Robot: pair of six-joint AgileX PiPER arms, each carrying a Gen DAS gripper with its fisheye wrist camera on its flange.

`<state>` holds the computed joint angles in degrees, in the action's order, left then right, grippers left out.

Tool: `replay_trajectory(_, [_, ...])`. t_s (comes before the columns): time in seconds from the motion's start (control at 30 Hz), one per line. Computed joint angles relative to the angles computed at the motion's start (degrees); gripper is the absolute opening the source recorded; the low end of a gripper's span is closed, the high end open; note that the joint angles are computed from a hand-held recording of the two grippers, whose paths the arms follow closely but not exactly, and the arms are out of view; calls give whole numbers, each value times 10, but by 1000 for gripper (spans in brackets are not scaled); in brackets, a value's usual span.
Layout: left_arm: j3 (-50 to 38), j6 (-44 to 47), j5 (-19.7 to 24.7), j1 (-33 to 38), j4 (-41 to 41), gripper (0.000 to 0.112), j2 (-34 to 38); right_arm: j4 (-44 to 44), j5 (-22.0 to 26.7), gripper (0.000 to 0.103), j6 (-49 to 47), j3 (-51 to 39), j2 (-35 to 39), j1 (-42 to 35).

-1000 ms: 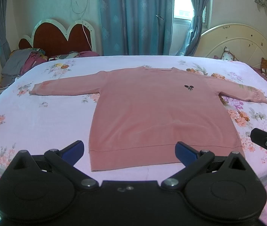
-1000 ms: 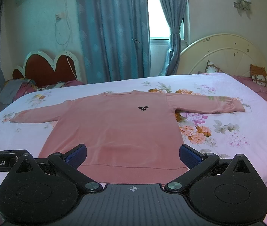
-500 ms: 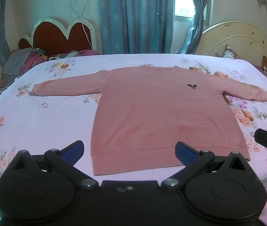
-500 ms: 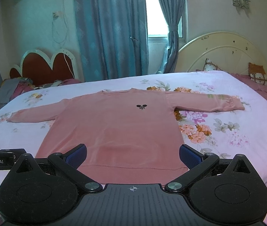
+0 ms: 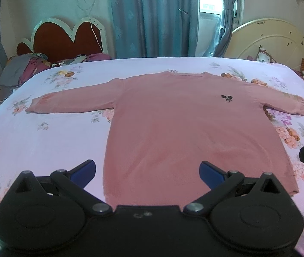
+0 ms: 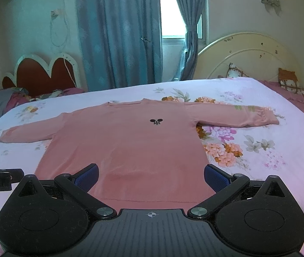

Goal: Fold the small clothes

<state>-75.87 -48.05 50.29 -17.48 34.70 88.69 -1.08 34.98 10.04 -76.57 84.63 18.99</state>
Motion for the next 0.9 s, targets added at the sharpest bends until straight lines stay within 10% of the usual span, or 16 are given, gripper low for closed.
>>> replay_trajectory(0.37, [-133, 163, -59, 107, -99, 103, 135, -83, 9, 103, 113, -144, 150, 16])
replay_trajectory(0.9, [-451, 323, -8, 184, -231, 103, 372, -160, 83, 103, 169, -422, 361, -10])
